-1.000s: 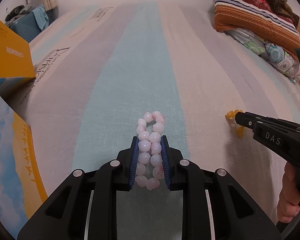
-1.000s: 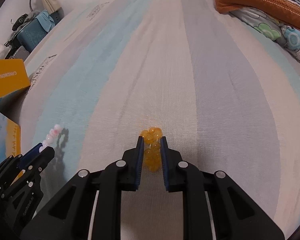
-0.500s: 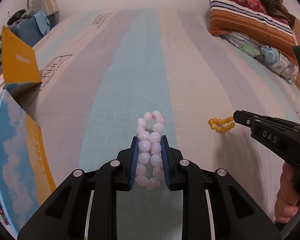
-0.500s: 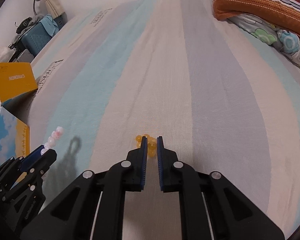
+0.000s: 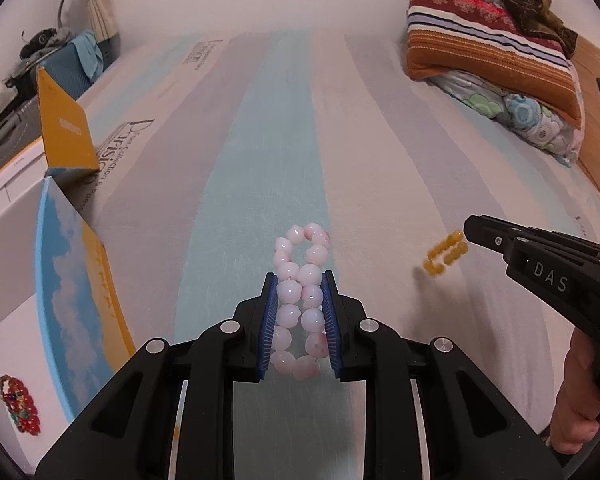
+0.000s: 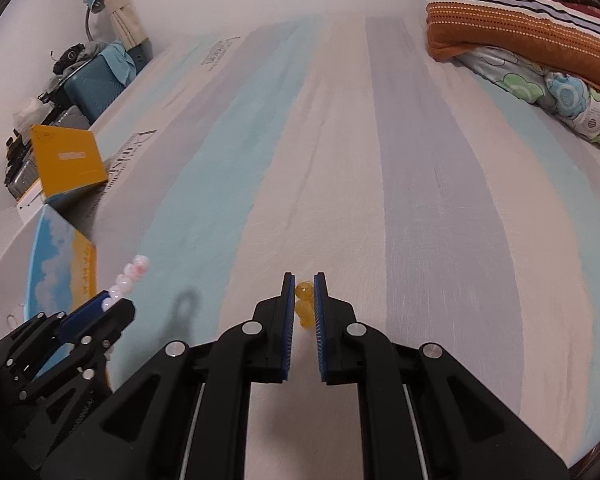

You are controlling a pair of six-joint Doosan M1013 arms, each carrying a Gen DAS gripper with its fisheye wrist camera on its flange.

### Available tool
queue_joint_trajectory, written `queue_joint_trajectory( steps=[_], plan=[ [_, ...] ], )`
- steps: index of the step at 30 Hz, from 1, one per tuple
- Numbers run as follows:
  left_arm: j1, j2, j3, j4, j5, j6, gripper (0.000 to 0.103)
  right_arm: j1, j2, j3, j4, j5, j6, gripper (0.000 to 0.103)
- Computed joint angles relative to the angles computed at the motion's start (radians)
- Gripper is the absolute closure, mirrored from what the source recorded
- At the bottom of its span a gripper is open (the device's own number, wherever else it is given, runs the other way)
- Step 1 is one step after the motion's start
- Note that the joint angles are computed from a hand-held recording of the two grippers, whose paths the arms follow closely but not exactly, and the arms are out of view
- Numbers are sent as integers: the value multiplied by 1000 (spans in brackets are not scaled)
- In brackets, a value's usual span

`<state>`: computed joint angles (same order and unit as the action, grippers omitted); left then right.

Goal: Organize jewelry
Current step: 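Lift both held bracelets and carry them into the white box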

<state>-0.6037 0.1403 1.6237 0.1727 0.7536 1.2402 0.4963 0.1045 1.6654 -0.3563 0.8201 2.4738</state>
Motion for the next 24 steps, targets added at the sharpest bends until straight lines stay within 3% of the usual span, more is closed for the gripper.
queue_joint_trajectory(
  steps=[19, 24],
  plan=[
    [-8, -150, 78, 53, 29, -47, 81, 108, -74, -10, -80, 61, 91, 94],
    [17, -189, 94, 30, 35, -38, 81, 139, -73, -30, -96, 81, 104, 94]
  ],
)
